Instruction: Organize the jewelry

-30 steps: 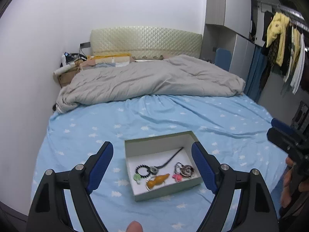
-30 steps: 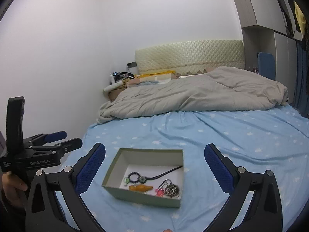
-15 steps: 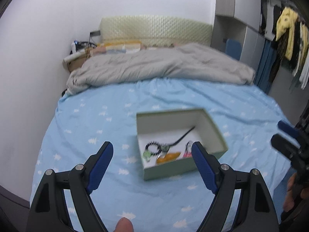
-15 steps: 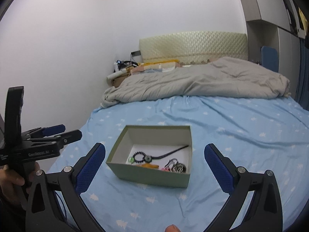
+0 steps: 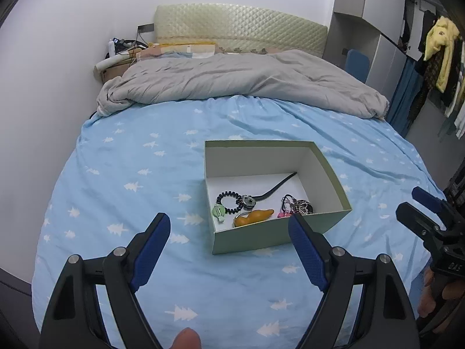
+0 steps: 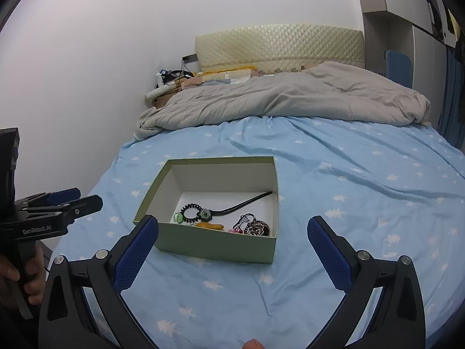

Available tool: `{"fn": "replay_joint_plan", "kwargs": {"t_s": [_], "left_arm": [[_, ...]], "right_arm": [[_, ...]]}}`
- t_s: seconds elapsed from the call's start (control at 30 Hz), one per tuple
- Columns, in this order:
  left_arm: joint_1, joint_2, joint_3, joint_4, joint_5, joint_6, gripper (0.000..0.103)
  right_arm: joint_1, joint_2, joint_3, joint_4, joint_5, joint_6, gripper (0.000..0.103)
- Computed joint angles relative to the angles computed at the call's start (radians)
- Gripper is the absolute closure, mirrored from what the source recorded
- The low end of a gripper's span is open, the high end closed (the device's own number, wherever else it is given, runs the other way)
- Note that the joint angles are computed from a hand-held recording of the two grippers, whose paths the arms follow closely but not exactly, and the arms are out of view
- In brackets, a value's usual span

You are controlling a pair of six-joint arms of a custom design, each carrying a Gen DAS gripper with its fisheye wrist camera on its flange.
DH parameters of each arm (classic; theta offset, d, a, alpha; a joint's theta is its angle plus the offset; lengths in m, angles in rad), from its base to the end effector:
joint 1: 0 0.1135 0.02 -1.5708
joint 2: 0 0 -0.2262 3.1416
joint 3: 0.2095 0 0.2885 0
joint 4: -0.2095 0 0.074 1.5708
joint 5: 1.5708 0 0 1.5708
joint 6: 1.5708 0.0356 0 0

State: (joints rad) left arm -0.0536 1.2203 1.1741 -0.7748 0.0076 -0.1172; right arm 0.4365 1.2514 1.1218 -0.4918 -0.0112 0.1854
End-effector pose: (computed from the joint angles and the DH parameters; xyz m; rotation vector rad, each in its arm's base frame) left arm 0.3012 -0.0164 0.2926 -0.0725 2.3925 -0.0894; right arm 0.2950 0.1380 0.2875 -0.2837 2.1972 0.3602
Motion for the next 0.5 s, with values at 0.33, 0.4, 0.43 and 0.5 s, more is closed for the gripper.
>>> {"fn": "replay_joint_plan", "kwargs": {"t_s": [0.33, 0.4, 0.43, 0.5], "left_arm": [[0.005, 0.011, 0.001, -0.001, 0.004, 0.001, 0.019], [0.009, 0.015, -0.001, -0.001, 0.0, 0.002, 0.019], [0.01, 0.016, -0.002, 0.0, 0.002, 0.0, 0.019], [0.011, 0.017, -0.007, 0.007, 0.007, 0.0, 0.019]], "right_arm": [[0.0, 0.016, 0.01, -0.007, 0.007, -0.001, 0.0], [-0.002, 0.017, 0.01, -0.01, 0.012, -0.002, 0.0], [-0.003, 0.019, 0.011, -0.01, 0.014, -0.002, 0.0], [-0.004, 0.02, 0.011, -0.008, 0.018, -0.001, 0.0]]}}
